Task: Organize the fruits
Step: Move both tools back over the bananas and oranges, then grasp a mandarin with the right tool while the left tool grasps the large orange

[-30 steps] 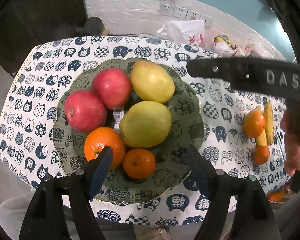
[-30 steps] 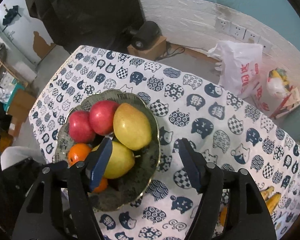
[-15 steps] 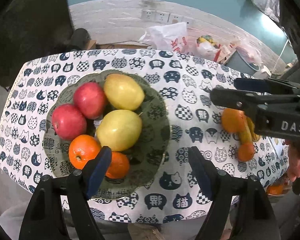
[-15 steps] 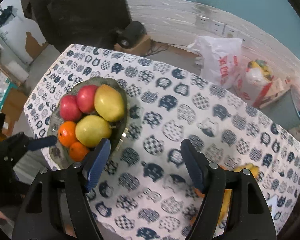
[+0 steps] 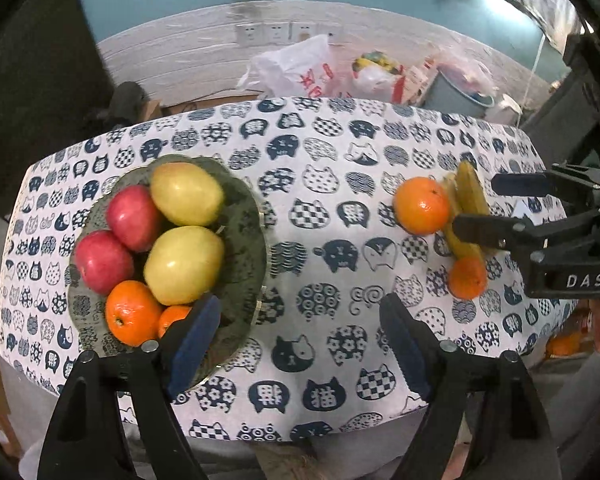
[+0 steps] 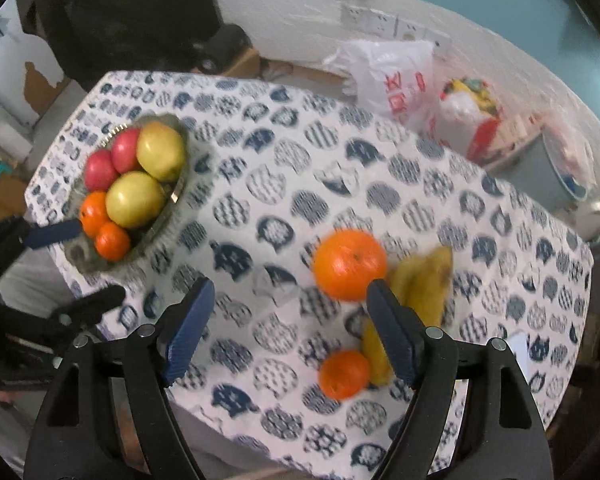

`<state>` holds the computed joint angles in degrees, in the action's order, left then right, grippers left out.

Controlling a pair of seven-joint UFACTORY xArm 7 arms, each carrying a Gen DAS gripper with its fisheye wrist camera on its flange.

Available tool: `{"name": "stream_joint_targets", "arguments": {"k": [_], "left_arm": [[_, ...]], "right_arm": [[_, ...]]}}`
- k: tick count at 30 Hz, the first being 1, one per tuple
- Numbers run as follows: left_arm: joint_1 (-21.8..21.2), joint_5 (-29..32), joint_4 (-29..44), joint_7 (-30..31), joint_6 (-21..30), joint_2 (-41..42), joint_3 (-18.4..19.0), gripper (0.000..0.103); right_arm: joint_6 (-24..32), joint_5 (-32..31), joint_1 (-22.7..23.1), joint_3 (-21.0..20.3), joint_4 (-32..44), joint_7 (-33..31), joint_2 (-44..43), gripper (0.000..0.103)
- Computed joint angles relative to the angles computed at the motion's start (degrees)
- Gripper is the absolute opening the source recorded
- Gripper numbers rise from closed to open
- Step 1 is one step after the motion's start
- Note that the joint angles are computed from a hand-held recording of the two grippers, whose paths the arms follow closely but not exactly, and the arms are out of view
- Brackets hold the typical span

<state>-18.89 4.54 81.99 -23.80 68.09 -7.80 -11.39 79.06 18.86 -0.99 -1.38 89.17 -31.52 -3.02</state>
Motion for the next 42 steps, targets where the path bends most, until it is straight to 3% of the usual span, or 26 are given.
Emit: {"name": "stream_joint_targets", "arguments": {"k": [10, 22, 27, 34, 38, 42], "left_arm": [[-3.2, 1.1, 3.1, 1.1, 1.7, 4.4, -1.7, 0.086], [-6.1, 2.3, 5.0, 1.7, 3.9, 8.7, -1.4, 0.086], [-6.4, 2.3, 5.4, 1.7, 4.1, 9.4, -1.1, 0.086], [-6.7, 2.3, 6.6, 1.5, 4.5, 10.7, -0.8, 0.086], [-6.9, 2.4, 7.6, 1.5, 4.7, 11.5, -0.7, 0.086], [-7.2, 2.5, 9.3, 1.4, 5.2, 12.5, -0.6, 0.086]], "right_arm": [[1.0, -5.7, -2.1, -1.5, -7.2, 0.9, -2.1, 0.079], [2.7, -5.0, -3.9, -2.2, -10.2, 5.7, -0.9, 0.077], [3.5, -4.2, -4.0, -1.9, -10.6, 7.1, -0.2, 0.068], [2.1, -4.6, -3.7, -1.4, -11.3, 9.0, 0.3, 0.065], [1.7, -4.4, -3.6, -1.6, -12.0, 7.9, -0.5, 0.046], [1.1, -3.9, -3.5, -1.7, -13.0, 6.6, -1.3, 0.046]]}}
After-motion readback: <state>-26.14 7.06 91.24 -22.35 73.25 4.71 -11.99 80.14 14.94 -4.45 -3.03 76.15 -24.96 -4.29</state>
